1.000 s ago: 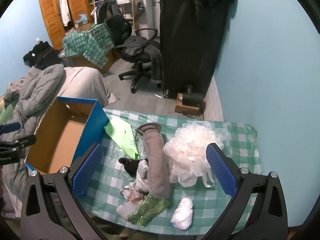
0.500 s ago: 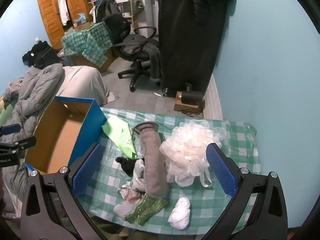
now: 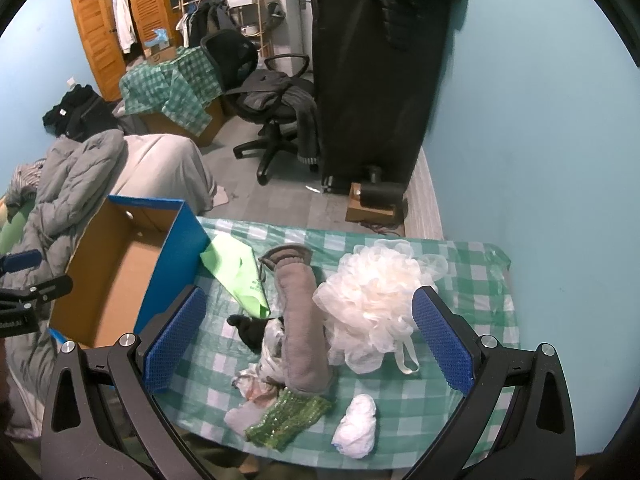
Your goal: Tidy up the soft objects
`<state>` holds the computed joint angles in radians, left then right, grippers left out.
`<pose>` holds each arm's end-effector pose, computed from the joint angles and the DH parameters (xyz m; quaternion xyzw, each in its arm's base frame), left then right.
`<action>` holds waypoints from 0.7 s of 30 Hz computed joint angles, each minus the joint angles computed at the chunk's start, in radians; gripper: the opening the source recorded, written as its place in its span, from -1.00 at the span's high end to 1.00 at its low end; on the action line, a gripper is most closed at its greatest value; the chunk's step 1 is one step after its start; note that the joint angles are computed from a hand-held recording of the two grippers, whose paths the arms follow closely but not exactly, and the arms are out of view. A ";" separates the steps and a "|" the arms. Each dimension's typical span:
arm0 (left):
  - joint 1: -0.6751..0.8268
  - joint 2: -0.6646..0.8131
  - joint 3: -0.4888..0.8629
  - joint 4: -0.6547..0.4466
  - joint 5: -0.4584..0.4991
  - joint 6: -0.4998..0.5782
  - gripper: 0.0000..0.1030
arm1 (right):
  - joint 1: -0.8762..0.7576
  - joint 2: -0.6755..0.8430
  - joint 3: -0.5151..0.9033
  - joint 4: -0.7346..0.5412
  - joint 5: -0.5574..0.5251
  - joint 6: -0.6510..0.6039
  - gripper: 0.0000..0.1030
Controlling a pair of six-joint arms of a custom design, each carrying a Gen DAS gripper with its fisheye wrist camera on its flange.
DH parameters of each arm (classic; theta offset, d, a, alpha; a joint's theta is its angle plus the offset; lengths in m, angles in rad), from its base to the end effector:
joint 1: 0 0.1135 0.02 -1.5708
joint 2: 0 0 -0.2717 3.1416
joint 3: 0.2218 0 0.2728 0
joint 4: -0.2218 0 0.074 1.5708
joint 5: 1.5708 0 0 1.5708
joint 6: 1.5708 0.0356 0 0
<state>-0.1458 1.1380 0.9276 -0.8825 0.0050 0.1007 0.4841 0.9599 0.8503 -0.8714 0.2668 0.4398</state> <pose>0.2268 -0.0335 0.2659 0.1200 0.9641 -0.0078 0.2366 0.1774 0.0827 0.2766 0.0177 0.9490 0.0145 0.3146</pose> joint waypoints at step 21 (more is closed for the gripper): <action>-0.007 -0.008 0.023 -0.027 -0.003 -0.020 -0.67 | -0.009 0.000 0.013 -0.015 -0.011 -0.009 -0.97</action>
<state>-0.1523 1.1303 0.9508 -0.9092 0.0021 0.0805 0.4756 0.9598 0.8634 -0.8864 0.2562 0.4306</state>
